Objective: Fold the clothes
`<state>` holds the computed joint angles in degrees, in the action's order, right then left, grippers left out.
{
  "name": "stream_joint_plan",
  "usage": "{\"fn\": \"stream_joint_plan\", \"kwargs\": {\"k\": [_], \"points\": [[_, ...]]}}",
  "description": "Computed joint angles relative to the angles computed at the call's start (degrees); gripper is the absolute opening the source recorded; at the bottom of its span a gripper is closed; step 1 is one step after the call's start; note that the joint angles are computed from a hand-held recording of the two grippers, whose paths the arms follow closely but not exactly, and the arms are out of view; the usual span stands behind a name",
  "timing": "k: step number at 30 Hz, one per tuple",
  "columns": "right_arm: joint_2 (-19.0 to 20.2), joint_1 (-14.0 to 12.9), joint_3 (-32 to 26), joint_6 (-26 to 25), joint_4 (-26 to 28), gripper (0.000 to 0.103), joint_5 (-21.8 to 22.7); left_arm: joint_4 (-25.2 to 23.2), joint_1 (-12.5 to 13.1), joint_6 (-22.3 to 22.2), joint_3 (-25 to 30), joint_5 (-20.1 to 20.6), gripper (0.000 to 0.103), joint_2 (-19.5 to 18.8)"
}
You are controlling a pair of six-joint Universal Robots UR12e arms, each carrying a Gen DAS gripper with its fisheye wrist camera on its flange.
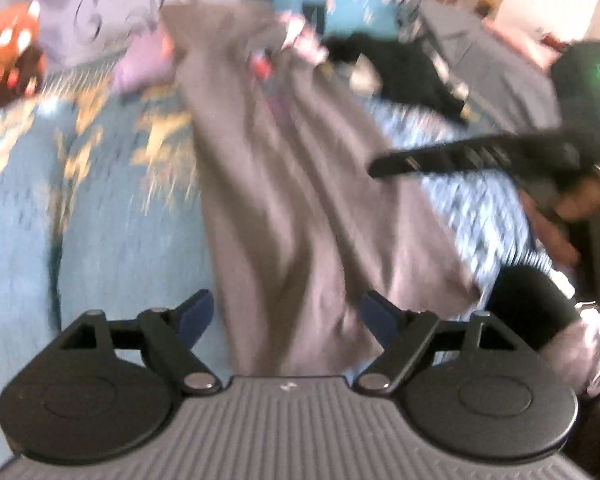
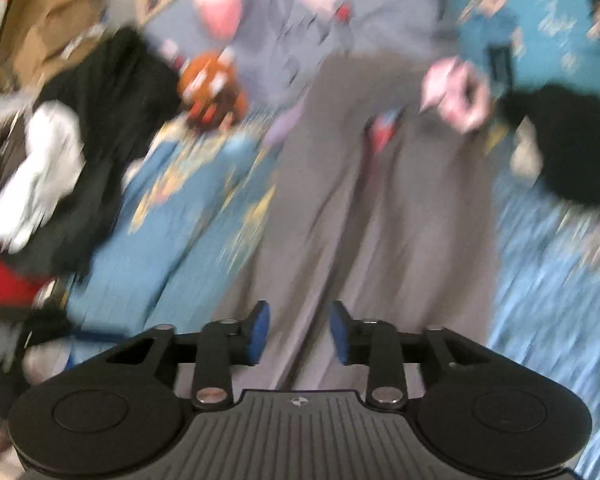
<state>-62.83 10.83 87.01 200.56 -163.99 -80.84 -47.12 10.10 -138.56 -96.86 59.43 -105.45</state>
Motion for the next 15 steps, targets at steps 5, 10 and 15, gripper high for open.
{"fn": "stream_joint_plan", "kwargs": {"k": [5,10,15], "points": [[5.6,-2.4,-8.2,7.5,-2.3,0.045,-4.7,0.7,-2.7,-5.0,3.9,-2.8,0.087,-3.7],[12.7,-4.1,-17.1,19.8,-3.4,0.045,-7.1,3.6,-4.7,-8.6,5.0,-5.1,0.092,-6.9],[18.6,-4.5,-25.7,23.5,0.1,0.045,-10.8,9.3,-5.3,-8.4,4.3,-5.3,0.095,-8.4]]}}
